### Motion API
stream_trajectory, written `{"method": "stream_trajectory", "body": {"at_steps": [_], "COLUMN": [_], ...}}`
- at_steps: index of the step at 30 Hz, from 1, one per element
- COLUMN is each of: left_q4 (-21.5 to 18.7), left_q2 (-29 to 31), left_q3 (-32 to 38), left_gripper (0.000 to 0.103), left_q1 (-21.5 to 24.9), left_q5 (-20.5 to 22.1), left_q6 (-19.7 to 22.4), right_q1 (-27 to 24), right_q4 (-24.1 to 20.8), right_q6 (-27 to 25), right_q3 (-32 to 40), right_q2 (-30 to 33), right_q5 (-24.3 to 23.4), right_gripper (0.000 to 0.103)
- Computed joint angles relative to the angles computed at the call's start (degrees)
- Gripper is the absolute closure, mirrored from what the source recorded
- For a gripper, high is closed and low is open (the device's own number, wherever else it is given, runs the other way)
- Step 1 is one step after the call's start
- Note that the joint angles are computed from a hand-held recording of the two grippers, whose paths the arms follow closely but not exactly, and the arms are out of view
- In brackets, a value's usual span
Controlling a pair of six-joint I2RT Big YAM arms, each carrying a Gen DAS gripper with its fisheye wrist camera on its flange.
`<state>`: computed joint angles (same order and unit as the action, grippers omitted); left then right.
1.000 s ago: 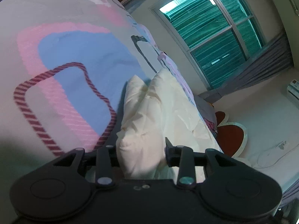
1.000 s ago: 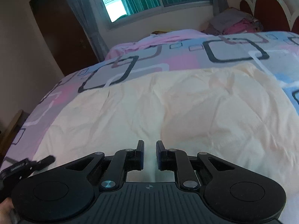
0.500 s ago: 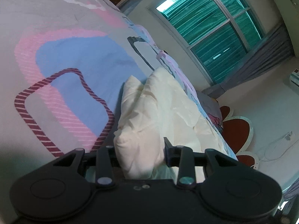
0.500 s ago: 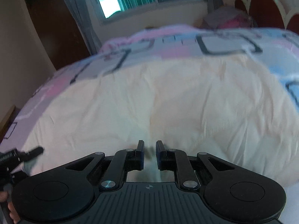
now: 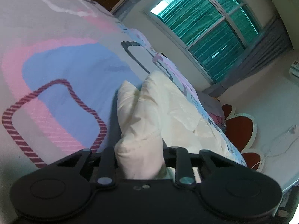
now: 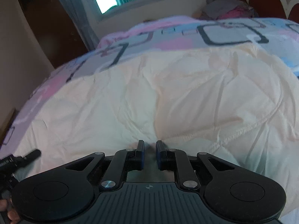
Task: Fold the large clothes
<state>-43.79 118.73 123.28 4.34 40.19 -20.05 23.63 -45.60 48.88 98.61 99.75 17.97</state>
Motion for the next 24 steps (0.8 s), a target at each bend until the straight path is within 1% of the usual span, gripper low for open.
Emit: {"method": "stream_trajectory", "body": {"at_steps": [3,5,7,10,12,14,15,16,17,18,19,20,22,23,24], "left_q4": [0.42,1.17,2.88,5.18,5.63,5.04,4.55,4.34,4.00,3.75,3.70,3.77,2.99,2.32,1.54], "left_q2": [-1.22,-2.48,-4.50,-7.92,-9.95,-11.70,-12.50,-13.16,-13.61,-13.96,-14.31,-14.61,-14.49,-14.24,-13.97], "left_q3": [-0.50,-1.01,-2.00,-3.26,-3.31,-2.97,-2.89,-2.98,-2.80,-2.74,-2.93,-3.36,-3.25,-2.97,-2.64], "left_gripper": [0.081,0.082,0.082,0.082,0.082,0.082,0.082,0.082,0.082,0.082,0.082,0.082,0.082,0.082,0.082], "left_q1": [-0.32,-0.74,-1.43,-3.21,-5.09,-7.36,-8.69,-9.82,-10.96,-12.14,-13.30,-14.51,-16.57,-17.55,-18.59], "left_q5": [-0.76,-1.18,-1.49,-1.96,-2.38,-2.99,-3.88,-4.87,-5.31,-5.67,-6.32,-6.82,-7.01,-7.03,-7.08], "left_q6": [0.36,0.71,0.99,1.75,3.93,6.17,8.28,10.04,11.48,12.68,13.98,15.13,16.59,17.44,18.21], "right_q1": [-0.99,-1.29,-1.57,-3.04,-4.19,-5.23,-6.00,-6.79,-7.44,-8.10,-8.84,-9.51,-10.84,-11.73,-12.87], "right_q4": [2.16,3.69,5.38,7.35,8.74,9.81,9.39,10.02,13.36,15.23,15.68,15.36,12.53,10.54,9.13], "right_q6": [1.30,0.20,-1.45,-1.70,-1.86,-3.11,-3.43,-2.15,-0.68,-0.65,-1.34,-2.49,-4.84,-5.22,-4.81], "right_q3": [-1.90,-3.09,-4.56,-6.33,-7.21,-7.88,-7.89,-9.13,-12.48,-15.25,-17.61,-19.92,-23.77,-25.28,-26.73], "right_q2": [-0.58,-0.89,-1.50,-2.41,-2.77,-3.13,-3.58,-5.13,-8.34,-11.40,-14.43,-17.56,-23.26,-25.35,-26.93], "right_q5": [-2.24,-2.88,-3.73,-7.55,-10.38,-13.62,-15.71,-16.58,-15.61,-14.79,-13.90,-11.97,-6.07,-3.53,-2.41], "right_gripper": [0.089,0.089,0.090,0.090,0.090,0.091,0.091,0.091,0.091,0.091,0.091,0.091,0.091,0.091,0.091]}}
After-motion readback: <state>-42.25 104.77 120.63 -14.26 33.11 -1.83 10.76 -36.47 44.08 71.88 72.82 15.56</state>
